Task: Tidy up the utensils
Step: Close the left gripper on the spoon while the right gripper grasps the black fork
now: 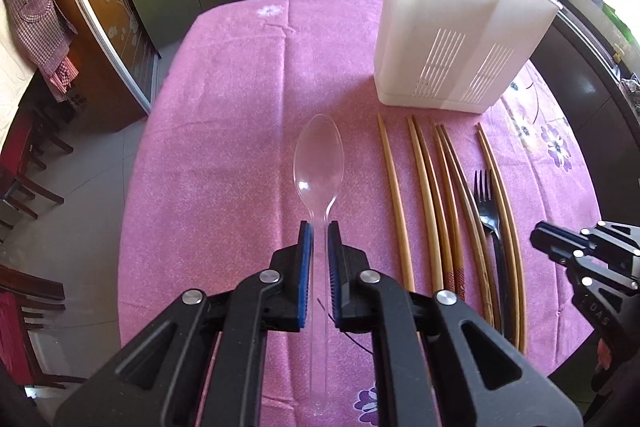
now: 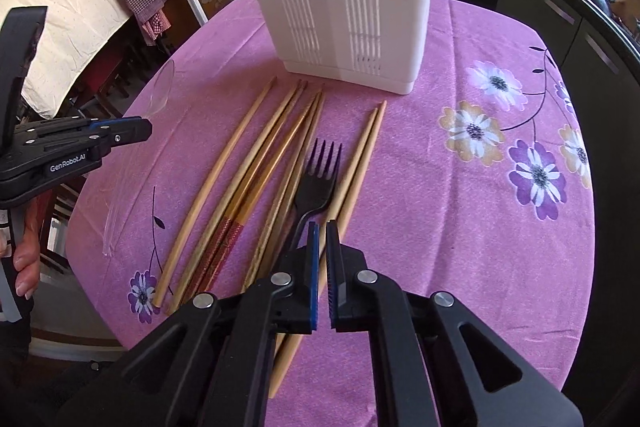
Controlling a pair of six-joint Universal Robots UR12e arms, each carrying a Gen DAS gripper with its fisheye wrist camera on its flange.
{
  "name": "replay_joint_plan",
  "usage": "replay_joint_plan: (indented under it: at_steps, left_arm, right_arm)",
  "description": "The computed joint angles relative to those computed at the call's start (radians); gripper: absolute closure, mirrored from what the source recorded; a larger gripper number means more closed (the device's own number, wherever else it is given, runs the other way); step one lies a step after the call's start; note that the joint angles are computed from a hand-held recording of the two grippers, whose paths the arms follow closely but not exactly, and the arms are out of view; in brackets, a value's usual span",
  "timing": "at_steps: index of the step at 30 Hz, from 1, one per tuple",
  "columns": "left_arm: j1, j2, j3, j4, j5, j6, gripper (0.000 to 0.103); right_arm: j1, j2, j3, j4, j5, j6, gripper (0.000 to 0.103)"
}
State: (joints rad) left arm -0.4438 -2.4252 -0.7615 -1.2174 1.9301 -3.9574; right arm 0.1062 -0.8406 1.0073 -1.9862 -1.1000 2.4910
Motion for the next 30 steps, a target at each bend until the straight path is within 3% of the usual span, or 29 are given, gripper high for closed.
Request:
replay_joint_plan:
  at_steps: [6,13,25,30]
  left_arm:
    - [-0.017,0.03,-0.048,0.075,0.064,0.023,0.094]
    - [-0.016,0.054,-0.102,0.138,0.051,0.045,0.094]
    - [-0.016,0.07,-0.138,0.19,0.035,0.061,0.094]
    - [-0.017,0.07,-0.139,0.194,0.04,0.063,0.094]
  right_arm:
    - [0.027,0.033,-0.06,0.084,-0.034,0.029,0.102]
    - [0.037,0.053,-0.098,0.106,-0.078,0.089,0.101]
    - [0.048,0.053,-0.098,0.101,-0.104,0.096,0.096]
    - [0.061,0.066,-0.115,0.116,-0.139,0.101,0.089]
